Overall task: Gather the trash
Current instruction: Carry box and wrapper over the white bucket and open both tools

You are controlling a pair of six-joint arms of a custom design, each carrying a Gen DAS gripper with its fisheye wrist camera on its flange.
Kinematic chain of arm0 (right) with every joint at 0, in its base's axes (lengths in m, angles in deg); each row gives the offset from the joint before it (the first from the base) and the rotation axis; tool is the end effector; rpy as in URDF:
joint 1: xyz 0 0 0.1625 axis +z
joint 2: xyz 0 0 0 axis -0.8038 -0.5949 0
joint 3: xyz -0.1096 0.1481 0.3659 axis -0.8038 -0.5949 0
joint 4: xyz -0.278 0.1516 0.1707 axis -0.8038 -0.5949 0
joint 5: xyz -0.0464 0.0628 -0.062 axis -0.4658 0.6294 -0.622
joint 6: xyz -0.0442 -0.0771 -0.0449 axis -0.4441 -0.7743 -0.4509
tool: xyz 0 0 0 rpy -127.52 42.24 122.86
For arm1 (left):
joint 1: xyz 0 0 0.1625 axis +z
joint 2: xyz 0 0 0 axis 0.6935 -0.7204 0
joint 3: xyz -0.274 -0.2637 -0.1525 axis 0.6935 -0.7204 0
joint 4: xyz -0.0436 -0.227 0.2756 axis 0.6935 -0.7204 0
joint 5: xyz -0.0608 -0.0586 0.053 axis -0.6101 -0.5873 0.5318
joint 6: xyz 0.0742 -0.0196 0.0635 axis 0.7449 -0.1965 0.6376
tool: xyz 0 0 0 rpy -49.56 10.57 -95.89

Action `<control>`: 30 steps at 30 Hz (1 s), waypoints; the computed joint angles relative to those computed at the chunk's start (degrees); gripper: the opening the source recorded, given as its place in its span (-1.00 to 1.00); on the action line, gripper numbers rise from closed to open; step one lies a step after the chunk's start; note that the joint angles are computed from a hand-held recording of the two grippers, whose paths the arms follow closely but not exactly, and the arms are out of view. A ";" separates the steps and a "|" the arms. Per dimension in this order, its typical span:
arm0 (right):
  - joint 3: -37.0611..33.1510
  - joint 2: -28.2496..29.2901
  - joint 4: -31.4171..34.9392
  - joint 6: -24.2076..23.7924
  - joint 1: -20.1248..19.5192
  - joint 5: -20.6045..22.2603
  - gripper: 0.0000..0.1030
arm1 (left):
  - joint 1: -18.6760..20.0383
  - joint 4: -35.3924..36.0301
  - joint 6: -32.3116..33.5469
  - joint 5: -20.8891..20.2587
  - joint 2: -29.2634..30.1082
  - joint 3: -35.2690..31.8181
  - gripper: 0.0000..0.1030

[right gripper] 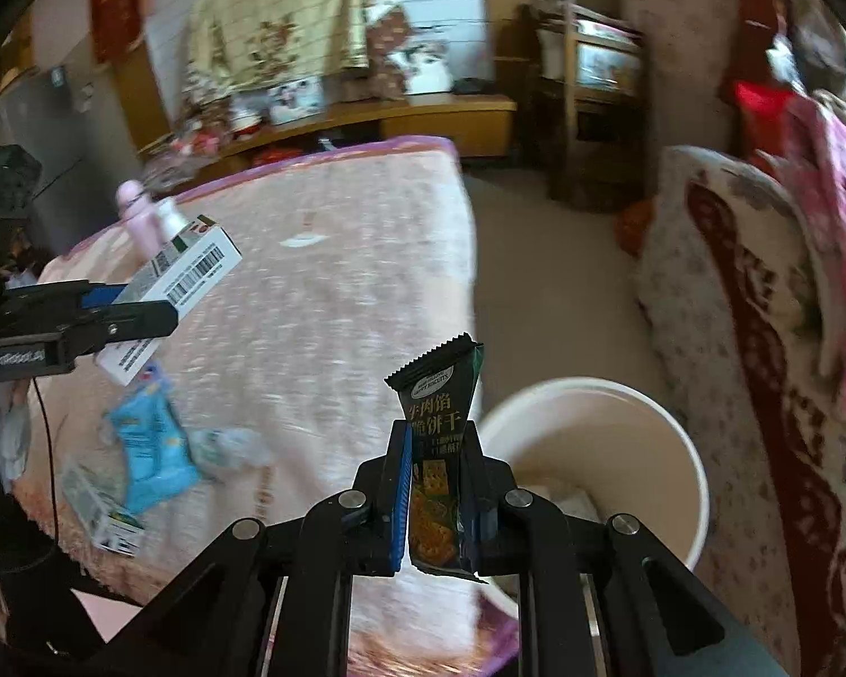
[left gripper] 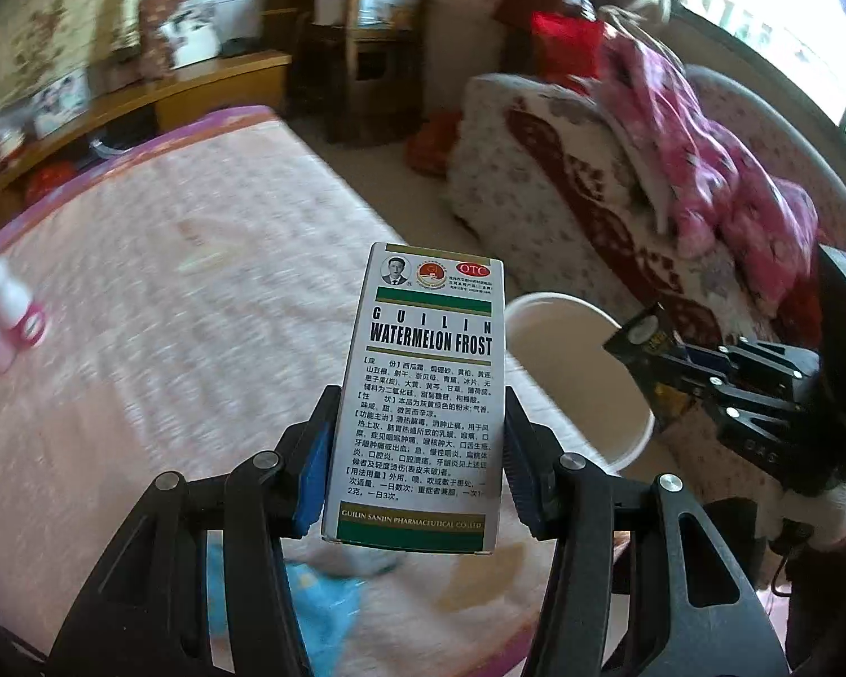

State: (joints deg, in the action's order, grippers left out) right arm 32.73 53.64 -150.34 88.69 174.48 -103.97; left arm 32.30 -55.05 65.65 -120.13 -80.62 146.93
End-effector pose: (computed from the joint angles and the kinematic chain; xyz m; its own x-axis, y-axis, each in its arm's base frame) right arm 0.4154 -0.5793 -0.0606 -0.7547 -0.0120 0.6559 -0.4209 0.7758 -0.4701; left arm 0.0014 -0.6876 0.3980 -0.6720 0.5915 -0.4456 0.7036 0.6977 -0.1349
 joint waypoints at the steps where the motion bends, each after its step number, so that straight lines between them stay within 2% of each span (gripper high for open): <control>1: 1.32 -0.76 -0.73 0.47 -0.26 -0.33 -0.72 | -0.54 -0.55 0.07 0.15 -0.05 1.01 -0.01; 8: 10.72 -5.38 -6.31 3.62 -2.75 -1.95 -0.72 | -3.97 -2.46 -1.01 0.73 1.42 5.68 -0.01; 15: 14.61 -6.77 -9.05 5.05 -4.60 -4.05 -0.72 | -5.62 -2.12 -4.43 0.37 4.51 6.42 -0.01; 21: 15.94 -7.15 -11.66 5.71 -5.88 -5.47 -0.72 | -5.27 0.33 -8.34 -2.92 7.51 4.25 0.01; 23: 15.86 -6.90 -12.80 5.59 -6.30 -5.38 -0.58 | -4.67 2.53 -9.26 -5.38 8.37 2.69 0.02; 25: 16.09 -6.79 -14.13 6.19 -6.67 -4.99 0.07 | -4.27 3.00 -10.42 -6.56 8.88 1.96 0.09; 27: 16.57 -6.82 -15.40 6.30 -6.87 -4.18 0.12 | -4.03 2.41 -11.00 -6.75 8.88 1.99 0.19; 30: 16.81 -6.71 -15.24 6.55 -6.88 -3.89 0.12 | -3.91 2.61 -11.01 -5.86 8.78 1.90 0.20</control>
State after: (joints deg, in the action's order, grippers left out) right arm 49.54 46.93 -165.58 95.24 167.60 -107.86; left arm 28.39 -52.44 54.64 -125.98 -71.84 148.83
